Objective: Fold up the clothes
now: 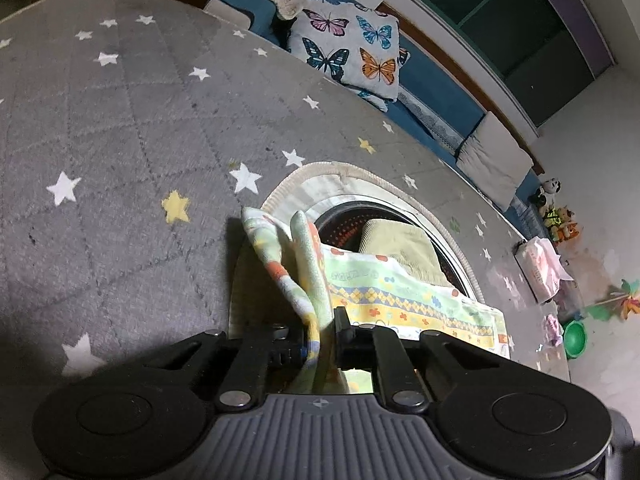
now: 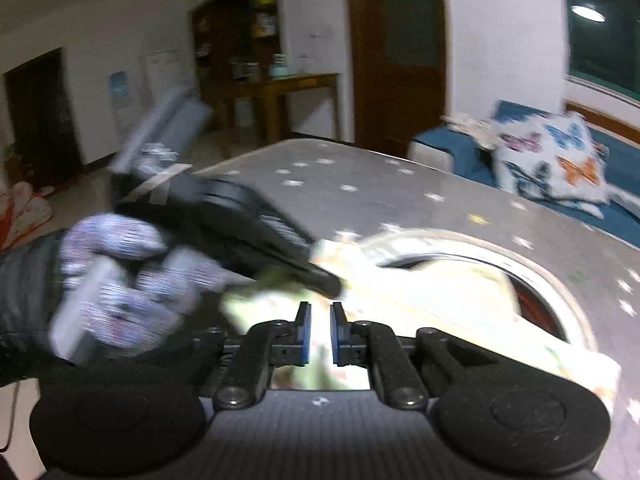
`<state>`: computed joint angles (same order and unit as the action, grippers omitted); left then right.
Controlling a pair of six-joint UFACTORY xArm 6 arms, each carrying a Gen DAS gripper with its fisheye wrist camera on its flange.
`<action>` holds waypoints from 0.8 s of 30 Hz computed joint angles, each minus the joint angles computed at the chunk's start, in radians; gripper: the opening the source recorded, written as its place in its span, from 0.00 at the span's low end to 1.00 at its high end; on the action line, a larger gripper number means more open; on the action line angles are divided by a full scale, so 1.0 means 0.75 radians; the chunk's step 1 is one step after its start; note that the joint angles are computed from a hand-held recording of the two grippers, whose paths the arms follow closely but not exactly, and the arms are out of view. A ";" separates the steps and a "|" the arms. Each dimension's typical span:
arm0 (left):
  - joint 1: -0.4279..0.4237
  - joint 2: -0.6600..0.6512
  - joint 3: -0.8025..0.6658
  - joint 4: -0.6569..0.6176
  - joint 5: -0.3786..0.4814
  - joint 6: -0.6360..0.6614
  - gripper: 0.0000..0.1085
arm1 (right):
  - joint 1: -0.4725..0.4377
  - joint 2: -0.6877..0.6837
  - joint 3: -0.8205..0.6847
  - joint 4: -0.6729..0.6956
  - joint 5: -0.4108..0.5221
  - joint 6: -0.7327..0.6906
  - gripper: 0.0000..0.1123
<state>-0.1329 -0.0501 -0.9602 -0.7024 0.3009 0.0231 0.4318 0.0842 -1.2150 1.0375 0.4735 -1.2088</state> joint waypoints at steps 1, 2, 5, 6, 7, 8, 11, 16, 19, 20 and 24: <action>-0.001 -0.001 0.003 0.009 -0.005 -0.002 0.11 | -0.017 0.010 0.000 -0.027 -0.030 0.041 0.09; -0.002 -0.002 0.004 0.017 -0.007 -0.006 0.11 | -0.035 0.021 -0.001 -0.056 -0.060 0.086 0.09; -0.004 -0.004 0.007 0.043 -0.014 -0.020 0.11 | -0.098 0.087 -0.028 -0.175 -0.158 0.253 0.13; -0.006 -0.004 0.008 0.052 -0.019 -0.024 0.11 | -0.118 0.111 -0.038 -0.230 -0.193 0.325 0.14; -0.008 -0.004 0.008 0.062 -0.023 -0.029 0.11 | -0.139 0.135 -0.049 -0.285 -0.221 0.397 0.20; -0.010 -0.005 0.011 0.080 -0.027 -0.042 0.12 | -0.161 0.162 -0.063 -0.344 -0.245 0.473 0.25; -0.015 -0.011 0.017 0.133 -0.040 -0.075 0.12 | -0.212 0.226 -0.090 -0.495 -0.303 0.678 0.29; -0.017 -0.006 0.014 0.209 -0.044 -0.128 0.12 | -0.251 0.283 -0.120 -0.408 -0.333 0.686 0.39; -0.016 0.000 0.011 0.256 -0.041 -0.166 0.12 | -0.252 0.282 -0.111 -0.388 -0.363 0.700 0.43; -0.016 0.001 0.009 0.266 -0.040 -0.174 0.12 | -0.250 0.290 -0.121 -0.370 -0.365 0.695 0.43; -0.019 0.001 0.007 0.339 -0.046 -0.226 0.12 | -0.238 0.306 -0.149 -0.330 -0.345 0.661 0.38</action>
